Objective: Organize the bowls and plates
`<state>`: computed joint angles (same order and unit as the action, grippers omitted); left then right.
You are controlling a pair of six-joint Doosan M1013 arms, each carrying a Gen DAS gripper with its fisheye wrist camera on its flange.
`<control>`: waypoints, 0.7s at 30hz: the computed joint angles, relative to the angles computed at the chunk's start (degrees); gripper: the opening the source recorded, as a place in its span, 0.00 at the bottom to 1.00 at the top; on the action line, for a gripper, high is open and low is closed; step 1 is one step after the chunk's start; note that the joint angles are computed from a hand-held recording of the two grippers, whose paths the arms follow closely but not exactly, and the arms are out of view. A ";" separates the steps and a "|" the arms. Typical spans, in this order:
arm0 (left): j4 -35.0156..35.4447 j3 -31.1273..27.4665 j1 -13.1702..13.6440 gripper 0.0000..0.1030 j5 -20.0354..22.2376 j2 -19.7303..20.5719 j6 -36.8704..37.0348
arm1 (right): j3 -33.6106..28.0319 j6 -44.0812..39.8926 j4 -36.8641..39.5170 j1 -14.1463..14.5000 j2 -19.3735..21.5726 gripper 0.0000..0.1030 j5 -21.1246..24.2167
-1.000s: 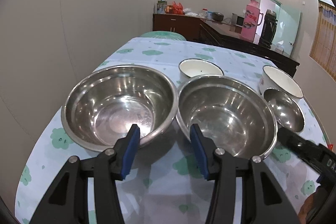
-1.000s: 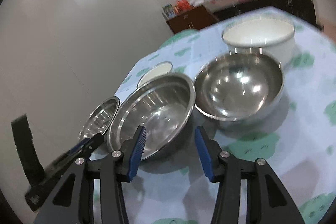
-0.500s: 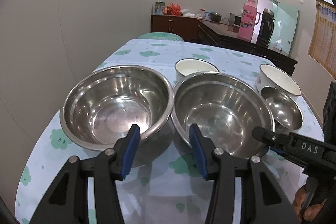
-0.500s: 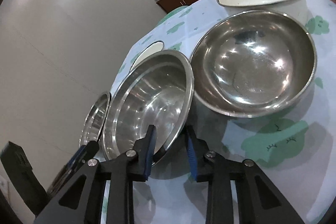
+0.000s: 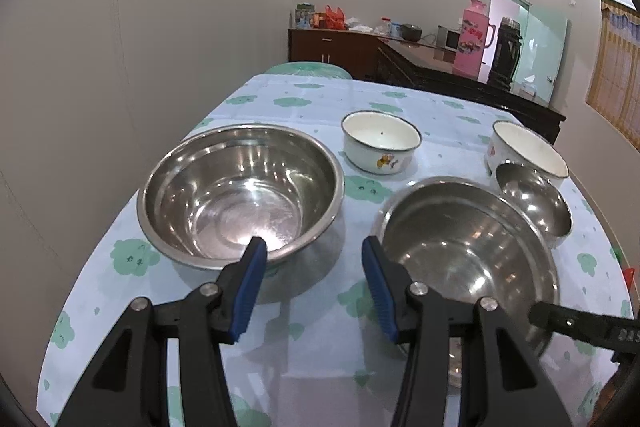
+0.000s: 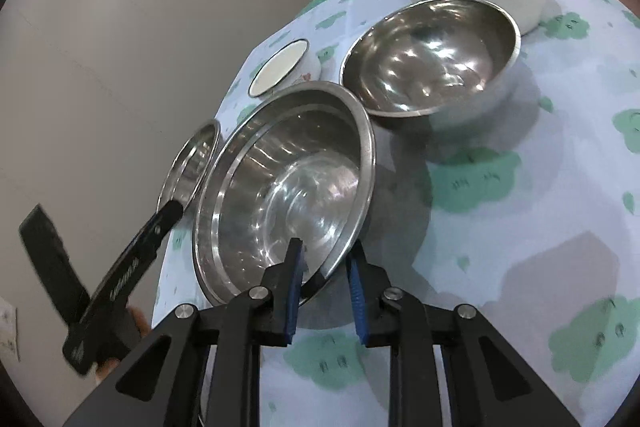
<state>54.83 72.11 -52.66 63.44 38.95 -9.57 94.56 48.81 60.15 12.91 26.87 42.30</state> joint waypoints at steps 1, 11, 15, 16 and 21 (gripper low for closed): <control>-0.12 0.06 -0.10 0.48 -0.02 0.01 0.28 | 0.24 -0.30 -0.40 -0.20 -0.22 0.23 0.47; -2.25 -0.75 -0.50 0.48 -1.56 0.36 4.87 | 2.73 -2.63 -5.93 -0.97 -3.17 0.26 0.14; -3.43 -1.79 -0.49 0.48 -2.11 0.72 7.45 | 3.05 -2.42 -5.52 -0.97 -3.41 0.26 -2.21; -3.91 -2.12 -0.47 0.48 -2.48 0.81 8.44 | 2.86 -1.93 -5.60 -0.73 -3.14 0.26 -3.02; -5.29 -3.48 -0.42 0.48 -2.22 1.53 12.03 | 3.19 -3.99 -1.53 -1.06 -2.91 0.26 -3.81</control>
<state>49.54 68.64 -53.08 61.22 40.47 2.47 97.75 44.82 58.62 11.85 23.96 38.49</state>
